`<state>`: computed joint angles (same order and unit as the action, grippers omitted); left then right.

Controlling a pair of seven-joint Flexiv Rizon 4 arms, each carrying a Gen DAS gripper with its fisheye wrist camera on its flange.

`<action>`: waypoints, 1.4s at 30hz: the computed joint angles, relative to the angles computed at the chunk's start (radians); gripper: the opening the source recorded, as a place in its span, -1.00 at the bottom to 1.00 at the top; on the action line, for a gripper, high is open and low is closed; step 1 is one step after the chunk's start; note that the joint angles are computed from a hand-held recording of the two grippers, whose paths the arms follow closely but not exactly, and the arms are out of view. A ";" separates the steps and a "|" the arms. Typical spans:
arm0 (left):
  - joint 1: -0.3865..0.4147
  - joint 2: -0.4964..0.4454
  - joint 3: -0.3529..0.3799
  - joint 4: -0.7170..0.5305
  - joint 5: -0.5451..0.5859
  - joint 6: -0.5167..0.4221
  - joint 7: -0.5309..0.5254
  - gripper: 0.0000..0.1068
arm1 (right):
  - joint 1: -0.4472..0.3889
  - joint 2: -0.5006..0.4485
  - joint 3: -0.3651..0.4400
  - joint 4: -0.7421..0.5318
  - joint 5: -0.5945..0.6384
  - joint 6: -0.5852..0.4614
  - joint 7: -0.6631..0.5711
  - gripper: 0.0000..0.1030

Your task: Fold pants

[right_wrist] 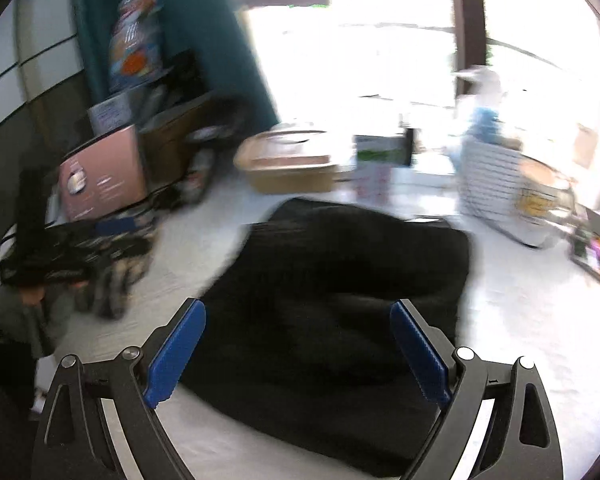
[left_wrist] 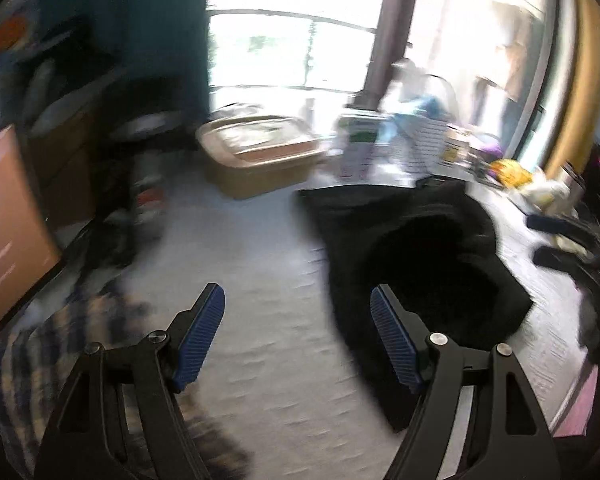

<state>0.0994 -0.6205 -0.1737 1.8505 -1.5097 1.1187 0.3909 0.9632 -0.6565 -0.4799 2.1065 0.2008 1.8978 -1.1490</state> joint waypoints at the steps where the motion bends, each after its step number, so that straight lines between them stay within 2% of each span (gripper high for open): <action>1: -0.009 0.012 -0.005 0.012 0.014 -0.013 0.017 0.42 | 0.004 -0.004 -0.019 0.017 0.024 0.006 0.012 0.84; 4: -0.044 0.031 -0.016 0.038 0.060 -0.027 0.061 0.42 | 0.008 -0.024 -0.060 0.054 0.070 0.017 0.035 0.84; 8: -0.103 0.017 -0.031 0.047 0.105 0.044 0.095 0.42 | -0.034 -0.044 -0.045 0.074 0.089 0.037 0.051 0.84; 11: -0.128 0.022 -0.062 0.071 0.082 0.099 0.182 0.42 | -0.029 -0.073 -0.066 0.077 0.101 0.031 0.056 0.84; 14: -0.142 0.053 -0.077 0.108 0.037 0.072 0.296 0.42 | -0.106 -0.082 0.005 0.076 0.098 0.075 0.066 0.84; 16: -0.169 0.057 -0.069 0.114 0.015 0.076 0.334 0.42 | -0.160 -0.089 0.055 0.067 0.099 0.102 0.068 0.84; 19: -0.225 0.016 -0.059 0.078 -0.002 0.146 0.339 0.42 | -0.238 -0.095 0.131 0.053 0.096 0.140 0.064 0.84; 22: -0.247 -0.043 -0.059 0.033 0.052 0.203 0.269 0.42 | -0.278 -0.092 0.174 0.044 0.093 0.165 0.043 0.84; 24: -0.263 -0.095 -0.090 -0.014 -0.003 0.313 0.324 0.42 | -0.296 -0.090 0.195 0.042 0.093 0.174 0.026 0.84; 26: -0.264 -0.115 -0.117 -0.049 -0.126 0.349 0.434 0.24 | -0.315 -0.088 0.218 0.039 0.090 0.179 0.013 0.84; 27: -0.271 -0.120 -0.108 -0.061 -0.149 0.342 0.437 -0.20 | -0.325 -0.087 0.229 0.039 0.088 0.182 0.006 0.84; 28: -0.269 -0.126 -0.095 -0.071 -0.120 0.334 0.375 -0.54 | -0.334 -0.086 0.240 0.039 0.085 0.184 0.001 0.84; 29: -0.255 -0.123 -0.077 -0.066 -0.056 0.291 0.290 -0.57 | -0.339 -0.085 0.247 0.038 0.085 0.184 -0.004 0.84; 31: -0.222 -0.120 -0.080 -0.075 -0.013 0.250 0.218 -0.70 | -0.344 -0.085 0.257 0.037 0.086 0.184 -0.013 0.84; 34: -0.189 -0.128 -0.092 -0.104 -0.009 0.242 0.189 -0.75 | -0.353 -0.086 0.268 0.031 0.078 0.183 -0.027 0.84; 37: -0.153 -0.165 -0.098 -0.155 0.054 0.231 0.111 -0.77 | -0.373 -0.081 0.282 0.015 0.043 0.173 -0.053 0.84; 40: -0.121 -0.221 -0.066 -0.229 0.220 0.163 -0.112 -0.77 | -0.370 -0.068 0.259 -0.018 -0.009 0.130 -0.107 0.84; 42: -0.110 -0.259 -0.023 -0.291 0.344 0.077 -0.293 -0.77 | -0.405 -0.062 0.268 -0.059 -0.064 0.084 -0.129 0.84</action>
